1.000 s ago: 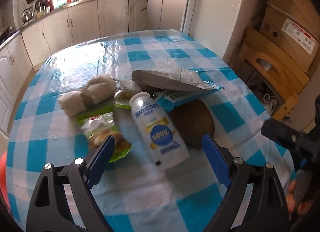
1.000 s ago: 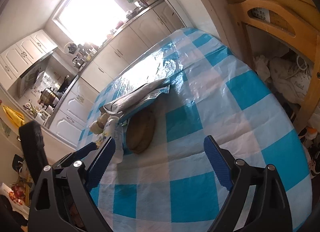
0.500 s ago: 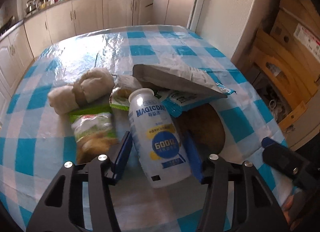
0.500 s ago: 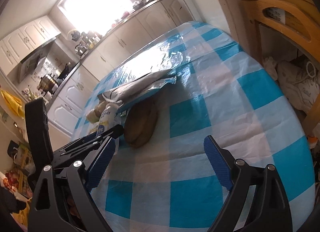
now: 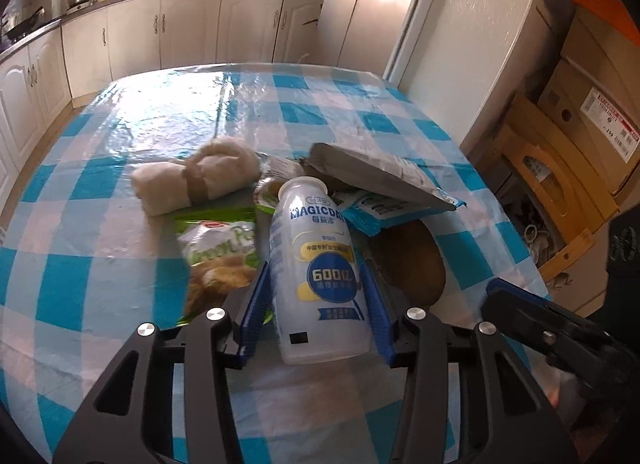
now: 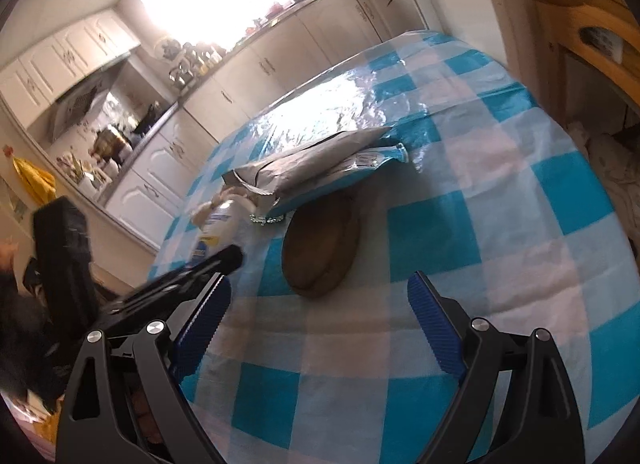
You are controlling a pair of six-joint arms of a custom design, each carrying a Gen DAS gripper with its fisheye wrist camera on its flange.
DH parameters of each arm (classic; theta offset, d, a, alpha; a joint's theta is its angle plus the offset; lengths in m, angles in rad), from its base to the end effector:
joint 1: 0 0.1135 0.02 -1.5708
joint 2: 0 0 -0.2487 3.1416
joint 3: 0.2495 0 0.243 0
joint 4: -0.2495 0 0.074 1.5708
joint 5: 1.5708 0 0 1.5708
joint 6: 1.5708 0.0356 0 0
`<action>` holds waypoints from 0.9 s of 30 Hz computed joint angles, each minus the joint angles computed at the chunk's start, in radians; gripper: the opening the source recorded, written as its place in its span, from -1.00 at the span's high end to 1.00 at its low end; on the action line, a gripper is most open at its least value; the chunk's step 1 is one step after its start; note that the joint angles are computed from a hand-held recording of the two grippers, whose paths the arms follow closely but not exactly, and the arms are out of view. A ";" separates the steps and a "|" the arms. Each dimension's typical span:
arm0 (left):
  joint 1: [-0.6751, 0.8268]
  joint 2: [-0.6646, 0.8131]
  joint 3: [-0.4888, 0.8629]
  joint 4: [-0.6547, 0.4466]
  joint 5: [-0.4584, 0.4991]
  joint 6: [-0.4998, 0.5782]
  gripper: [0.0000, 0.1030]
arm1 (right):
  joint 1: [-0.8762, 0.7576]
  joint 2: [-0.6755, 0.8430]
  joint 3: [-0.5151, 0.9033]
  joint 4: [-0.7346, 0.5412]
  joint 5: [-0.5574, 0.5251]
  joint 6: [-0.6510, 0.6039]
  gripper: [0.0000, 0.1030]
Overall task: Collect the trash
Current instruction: 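Grasp the white MAGICDAY bottle with the left tool while the right tool approaches the coconut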
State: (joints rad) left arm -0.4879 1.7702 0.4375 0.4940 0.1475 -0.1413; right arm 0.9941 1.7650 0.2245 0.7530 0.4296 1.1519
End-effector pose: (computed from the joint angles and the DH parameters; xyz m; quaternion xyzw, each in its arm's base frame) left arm 0.2238 -0.1247 0.0614 0.1866 0.9127 -0.1759 0.3181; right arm 0.1270 0.1681 0.0486 0.1523 0.8938 0.2336 0.3512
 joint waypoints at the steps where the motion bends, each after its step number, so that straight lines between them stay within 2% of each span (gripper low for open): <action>1: 0.012 -0.017 -0.015 0.004 0.007 0.004 0.10 | -0.008 0.004 0.016 -0.021 -0.007 -0.014 -0.73; 3: 0.035 -0.042 -0.033 -0.004 0.032 0.012 0.10 | -0.029 0.015 0.055 -0.065 -0.032 -0.045 -0.73; 5: 0.051 -0.069 -0.054 -0.005 0.048 0.019 0.10 | -0.034 0.019 0.118 -0.171 -0.031 -0.079 -0.71; 6: 0.060 -0.086 -0.067 -0.006 0.057 0.024 0.10 | -0.028 0.023 0.163 -0.245 -0.022 -0.100 -0.49; 7: 0.067 -0.097 -0.077 -0.004 0.064 0.027 0.10 | -0.025 0.029 0.201 -0.303 -0.015 -0.116 -0.40; 10: 0.088 -0.130 -0.103 -0.005 0.083 0.036 0.10 | -0.031 0.076 0.315 -0.452 -0.003 -0.165 -0.36; 17: 0.117 -0.165 -0.132 -0.004 0.092 0.049 0.10 | -0.055 0.150 0.400 -0.490 -0.017 -0.199 -0.36; 25: 0.141 -0.184 -0.164 0.005 0.101 0.058 0.12 | -0.058 0.186 0.484 -0.597 0.014 -0.227 -0.36; 27: 0.145 -0.184 -0.166 0.005 0.105 0.057 0.12 | -0.044 0.206 0.525 -0.661 0.047 -0.234 -0.23</action>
